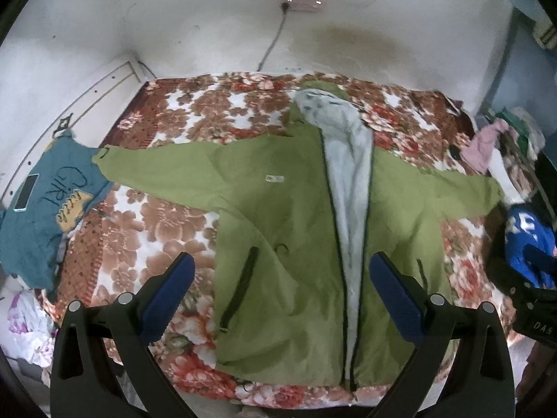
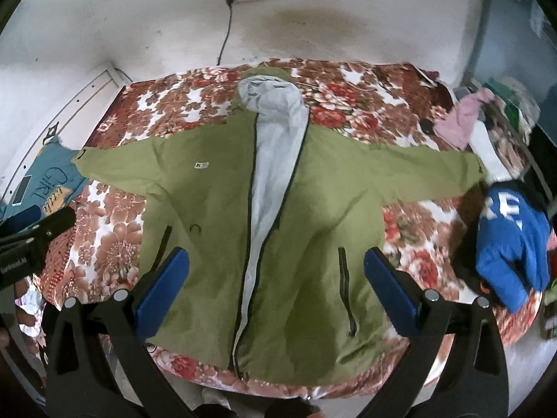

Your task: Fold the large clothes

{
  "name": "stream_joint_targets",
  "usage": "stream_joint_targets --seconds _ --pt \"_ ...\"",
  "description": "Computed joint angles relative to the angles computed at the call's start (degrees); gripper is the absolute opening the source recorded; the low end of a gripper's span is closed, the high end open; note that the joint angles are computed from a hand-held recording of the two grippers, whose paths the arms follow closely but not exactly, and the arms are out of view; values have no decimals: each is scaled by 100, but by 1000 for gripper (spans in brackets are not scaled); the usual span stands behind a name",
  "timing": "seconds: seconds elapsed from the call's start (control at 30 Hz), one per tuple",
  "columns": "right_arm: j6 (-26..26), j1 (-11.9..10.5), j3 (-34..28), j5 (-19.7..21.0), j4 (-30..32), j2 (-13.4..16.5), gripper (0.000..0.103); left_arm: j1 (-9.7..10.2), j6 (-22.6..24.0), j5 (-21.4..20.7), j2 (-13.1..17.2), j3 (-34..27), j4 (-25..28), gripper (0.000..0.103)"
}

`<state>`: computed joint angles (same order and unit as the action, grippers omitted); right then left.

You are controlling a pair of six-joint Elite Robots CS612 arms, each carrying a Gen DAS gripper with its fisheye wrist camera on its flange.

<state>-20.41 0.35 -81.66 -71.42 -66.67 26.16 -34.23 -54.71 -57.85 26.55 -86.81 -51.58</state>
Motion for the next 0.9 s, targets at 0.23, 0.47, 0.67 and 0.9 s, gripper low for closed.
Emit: stream_joint_targets --seconds 0.23,0.47,0.67,0.9 --pt "-412 263 909 159 -257 -384 99 298 -594 -15 49 -78 8 98" --pt "-529 766 1772 -291 -909 -641 99 888 -941 -256 274 -373 -44 98" --pt "-168 1226 2801 -421 -1441 -948 99 1581 -129 -638 559 -351 -473 98" --pt "490 1671 4349 -800 -2218 -1513 99 2433 150 -1453 787 -199 -844 98"
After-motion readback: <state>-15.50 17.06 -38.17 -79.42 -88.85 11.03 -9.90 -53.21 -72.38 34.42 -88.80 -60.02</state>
